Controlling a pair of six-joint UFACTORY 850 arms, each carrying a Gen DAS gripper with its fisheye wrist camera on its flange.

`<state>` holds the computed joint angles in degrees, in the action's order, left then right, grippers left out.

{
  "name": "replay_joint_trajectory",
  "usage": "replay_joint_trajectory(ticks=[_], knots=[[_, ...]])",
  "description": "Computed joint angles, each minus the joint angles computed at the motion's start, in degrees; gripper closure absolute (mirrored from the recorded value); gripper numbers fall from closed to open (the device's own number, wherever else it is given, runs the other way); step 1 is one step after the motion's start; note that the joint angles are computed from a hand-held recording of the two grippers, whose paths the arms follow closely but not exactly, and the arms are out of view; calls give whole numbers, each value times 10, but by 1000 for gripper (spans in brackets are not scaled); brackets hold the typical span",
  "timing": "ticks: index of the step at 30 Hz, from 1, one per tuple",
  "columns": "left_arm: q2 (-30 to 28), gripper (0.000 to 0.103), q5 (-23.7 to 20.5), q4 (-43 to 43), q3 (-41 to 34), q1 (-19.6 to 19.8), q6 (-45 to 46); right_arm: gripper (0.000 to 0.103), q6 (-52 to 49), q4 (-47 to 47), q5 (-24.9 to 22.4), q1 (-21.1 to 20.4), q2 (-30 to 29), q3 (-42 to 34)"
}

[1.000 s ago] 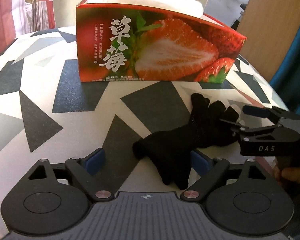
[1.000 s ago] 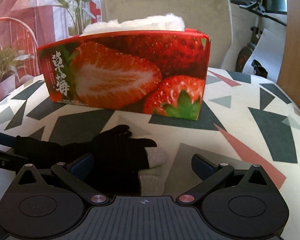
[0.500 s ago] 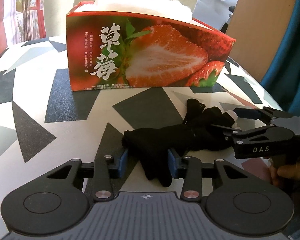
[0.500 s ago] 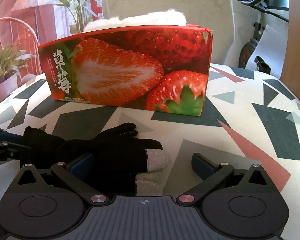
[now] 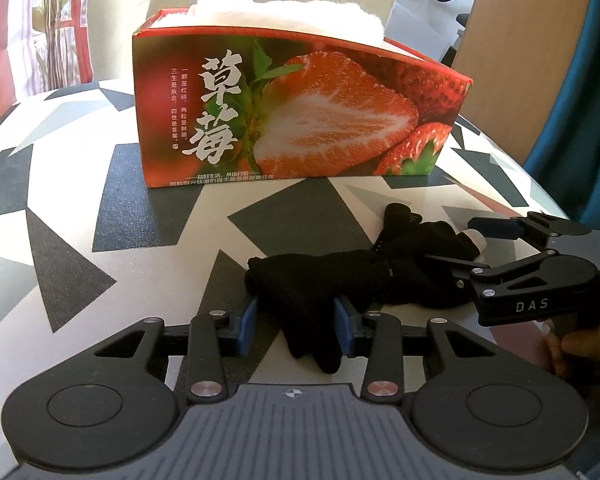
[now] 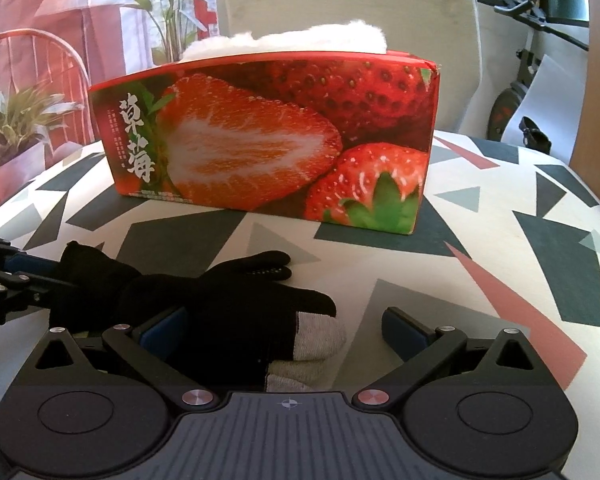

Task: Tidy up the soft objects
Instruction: 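Close both grippers on the black gloves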

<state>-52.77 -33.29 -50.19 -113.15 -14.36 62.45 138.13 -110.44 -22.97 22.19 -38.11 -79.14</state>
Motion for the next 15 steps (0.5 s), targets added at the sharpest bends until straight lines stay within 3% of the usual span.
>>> replay_joint_trajectory(ticks=[8,15], knots=[[-1,61,1,0,0,0,2,4,-6,9,9,-1,2,0],[-2,61,1,-1,-1,0,3,13,-3,10,21,-1,6,1]])
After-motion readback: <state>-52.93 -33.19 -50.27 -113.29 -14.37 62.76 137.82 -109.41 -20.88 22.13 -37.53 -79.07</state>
